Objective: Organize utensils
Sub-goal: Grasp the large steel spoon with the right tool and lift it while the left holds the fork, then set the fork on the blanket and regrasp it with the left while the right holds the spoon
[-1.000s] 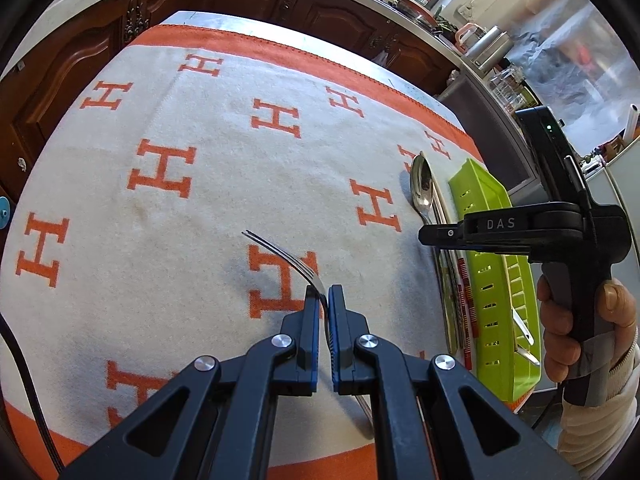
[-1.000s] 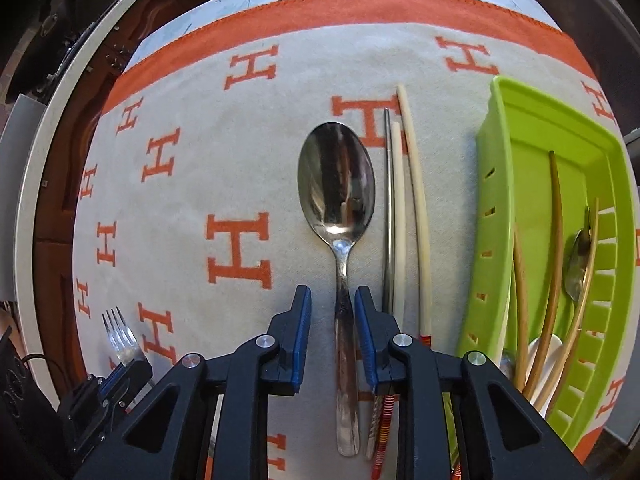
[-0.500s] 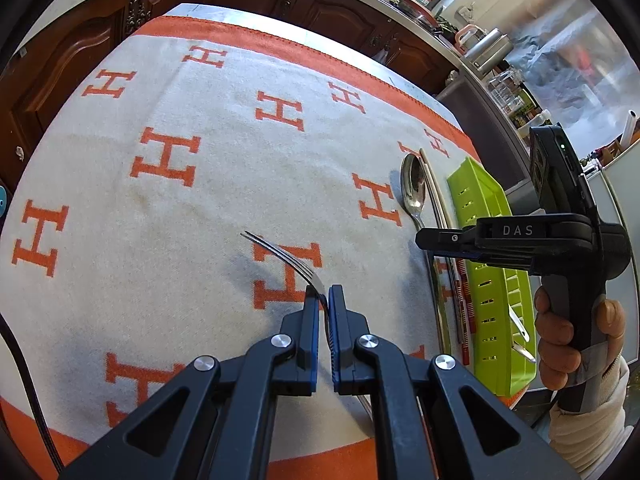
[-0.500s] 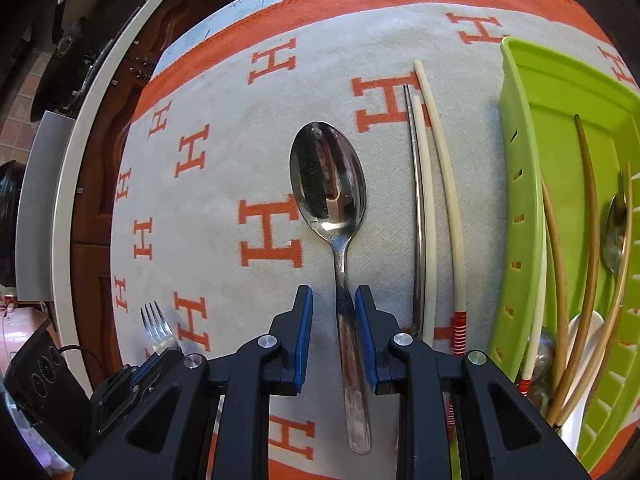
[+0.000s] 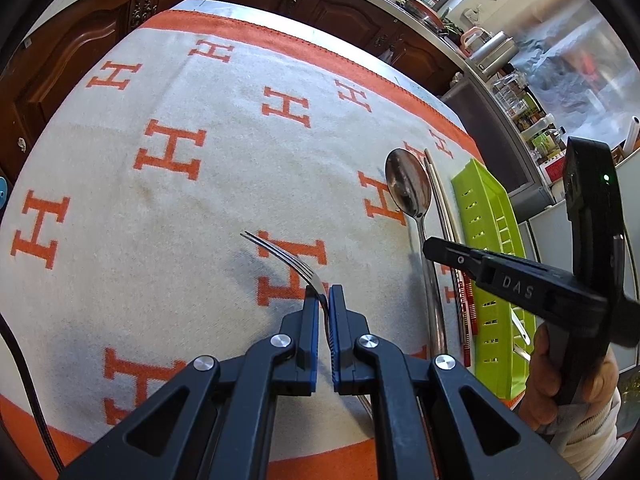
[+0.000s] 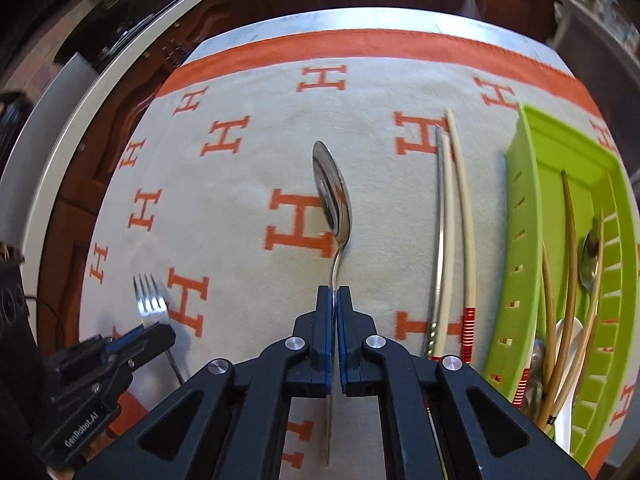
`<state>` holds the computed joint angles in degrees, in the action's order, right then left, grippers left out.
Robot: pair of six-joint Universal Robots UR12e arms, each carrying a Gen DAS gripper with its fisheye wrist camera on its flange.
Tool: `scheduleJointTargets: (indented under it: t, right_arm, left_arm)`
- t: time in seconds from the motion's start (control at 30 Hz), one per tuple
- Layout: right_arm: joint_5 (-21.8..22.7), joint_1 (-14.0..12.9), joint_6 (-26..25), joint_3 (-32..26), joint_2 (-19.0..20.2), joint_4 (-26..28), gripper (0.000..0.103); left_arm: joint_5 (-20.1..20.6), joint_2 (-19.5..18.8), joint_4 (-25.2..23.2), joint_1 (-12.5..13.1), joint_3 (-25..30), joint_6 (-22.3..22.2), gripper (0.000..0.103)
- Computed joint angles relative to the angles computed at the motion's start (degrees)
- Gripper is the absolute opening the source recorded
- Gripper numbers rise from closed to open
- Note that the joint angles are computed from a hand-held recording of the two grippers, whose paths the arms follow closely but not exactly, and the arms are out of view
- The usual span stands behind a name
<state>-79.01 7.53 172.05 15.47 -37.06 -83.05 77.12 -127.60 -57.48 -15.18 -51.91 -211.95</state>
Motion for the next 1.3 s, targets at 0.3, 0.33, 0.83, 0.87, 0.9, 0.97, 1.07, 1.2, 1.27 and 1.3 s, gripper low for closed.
scheduleJointTargets:
  t: [0.3, 0.33, 0.83, 0.87, 0.9, 0.97, 1.07, 1.2, 1.27, 1.3]
  right_arm:
    - [2.0, -0.8, 1.9, -3.6, 2.1, 4.1, 0.007]
    - [2.3, -0.8, 2.1, -2.6, 1.6, 3.3, 0.007]
    - [5.5, -1.3, 2.1, 14.7, -7.7, -9.6, 0.002]
    - [5.8, -1.6, 2.3, 15.3, -8.0, -10.0, 0.002]
    - [6.2, -1.8, 2.6, 15.9, -8.5, -10.4, 0.002]
    - [6.8, -2.3, 3.1, 17.1, -9.3, -11.4, 0.002]
    - [7.8, -3.2, 4.1, 18.8, -10.7, -12.9, 0.002]
    - [9.0, -4.4, 5.2, 21.0, -12.6, -14.6, 0.001]
    - [9.4, -5.0, 5.8, 22.2, -13.6, -15.9, 0.001]
    - [9.6, -5.3, 6.0, 22.6, -14.0, -16.4, 0.000]
  left_arm:
    - [-0.3, -0.2, 0.1, 0.0, 0.1, -0.4, 0.003]
    - [-0.3, -0.2, 0.2, 0.0, 0.1, -0.4, 0.003]
    - [1.6, -1.4, -0.2, -0.9, 3.2, 1.5, 0.002]
    - [1.6, -1.5, -0.4, -0.9, 3.5, 1.7, 0.002]
    - [1.6, -1.6, -0.5, -1.0, 3.8, 1.8, 0.002]
    - [1.6, -1.9, -0.9, -1.2, 4.7, 2.3, 0.001]
    - [1.8, -2.4, -1.5, -1.6, 6.1, 3.2, 0.001]
    - [2.1, -3.0, -1.9, -2.2, 7.9, 4.8, 0.001]
    - [2.7, -3.6, -2.7, -2.5, 9.1, 5.2, 0.001]
    - [2.9, -3.7, -3.0, -2.6, 9.4, 5.1, 0.001]
